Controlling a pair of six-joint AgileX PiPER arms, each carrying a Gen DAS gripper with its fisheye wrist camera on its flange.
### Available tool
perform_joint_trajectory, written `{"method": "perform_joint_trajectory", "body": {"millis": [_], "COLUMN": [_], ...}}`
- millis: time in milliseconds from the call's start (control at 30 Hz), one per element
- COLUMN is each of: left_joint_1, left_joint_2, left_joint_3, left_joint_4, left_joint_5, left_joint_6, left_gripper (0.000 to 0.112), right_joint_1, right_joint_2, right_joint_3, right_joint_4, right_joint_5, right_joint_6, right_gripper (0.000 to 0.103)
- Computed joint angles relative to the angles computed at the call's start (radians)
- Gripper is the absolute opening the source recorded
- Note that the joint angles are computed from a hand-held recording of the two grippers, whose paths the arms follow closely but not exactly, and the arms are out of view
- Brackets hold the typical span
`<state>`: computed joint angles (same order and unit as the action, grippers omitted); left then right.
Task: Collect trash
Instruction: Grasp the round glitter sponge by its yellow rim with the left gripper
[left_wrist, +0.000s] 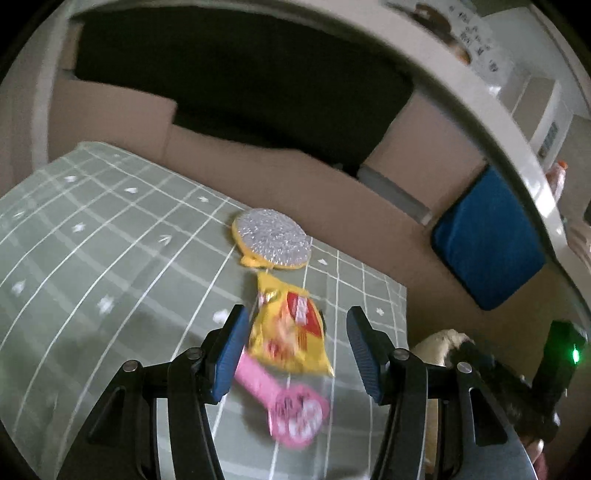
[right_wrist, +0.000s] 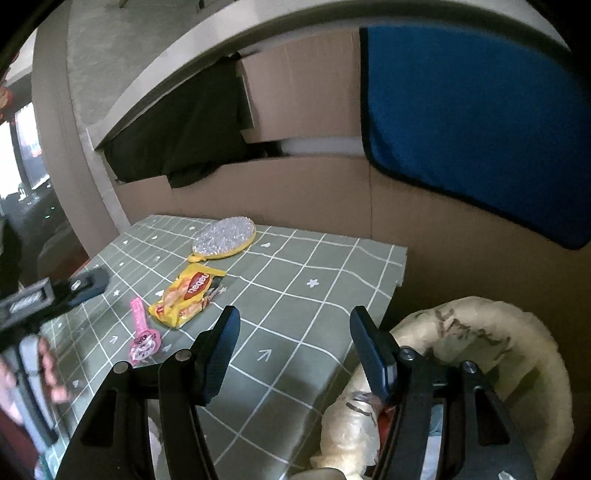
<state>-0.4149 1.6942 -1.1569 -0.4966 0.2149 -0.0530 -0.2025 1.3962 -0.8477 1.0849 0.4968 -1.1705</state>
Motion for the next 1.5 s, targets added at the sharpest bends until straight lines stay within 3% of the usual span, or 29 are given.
{"method": "perform_joint_trajectory", "body": {"millis": [233,400,600,633,667,733,867,1100,1300,1500], "left_joint_1": [0.132,0.159,0.103,0.092,0.084,0.063,0.014,-0.06,-0.08,-0.106], "left_joint_2": [0.323,0.476,0.551,0.56,0.575,0.59,0.474,0.111,-0.211,-0.455], "left_joint_3": [-0.426,-0.615,-0.723,-0.743,-0.771,-0.809,-0.657,-0.201,0.129,0.378], "left_joint_4": [-0.052,-0.074,0.161,0.205,0.238,0.327,0.535,1.027,1.209,1.418], "left_joint_5": [0.299,0.374,0.341,0.348,0.367,0.401,0.298,0.172,0.185,0.224], "left_joint_6": [0.008,-0.078,-0.325,-0.368,-0.402,-0.481,-0.597,-0.986,-1.139,-1.383], "left_gripper": [0.056,0.056,0.054,0.047,0.029,0.02,0.013,0.01,0.01,0.01], "right_joint_1": [-0.04,-0.063,-0.061,-0.058,-0.057,-0.05,-0.044,0.002,0.137,0.307], "right_joint_2": [0.047,0.076,0.111,0.114,0.115,0.127,0.131,0.08,0.018,0.057], "right_joint_3": [-0.01,-0.025,-0.045,-0.045,-0.043,-0.047,-0.055,-0.047,-0.033,-0.097], "right_joint_4": [0.057,0.077,0.104,0.107,0.107,0.101,0.072,0.02,-0.09,-0.241], "right_joint_5": [0.023,0.03,0.01,0.002,-0.002,-0.012,0.001,0.031,0.021,0.057], "right_joint_6": [-0.053,-0.068,-0.08,-0.084,-0.085,-0.08,-0.062,-0.006,0.126,0.337], "right_gripper": [0.06,0.06,0.06,0.06,0.06,0.06,0.06,0.06,0.06,0.06]}}
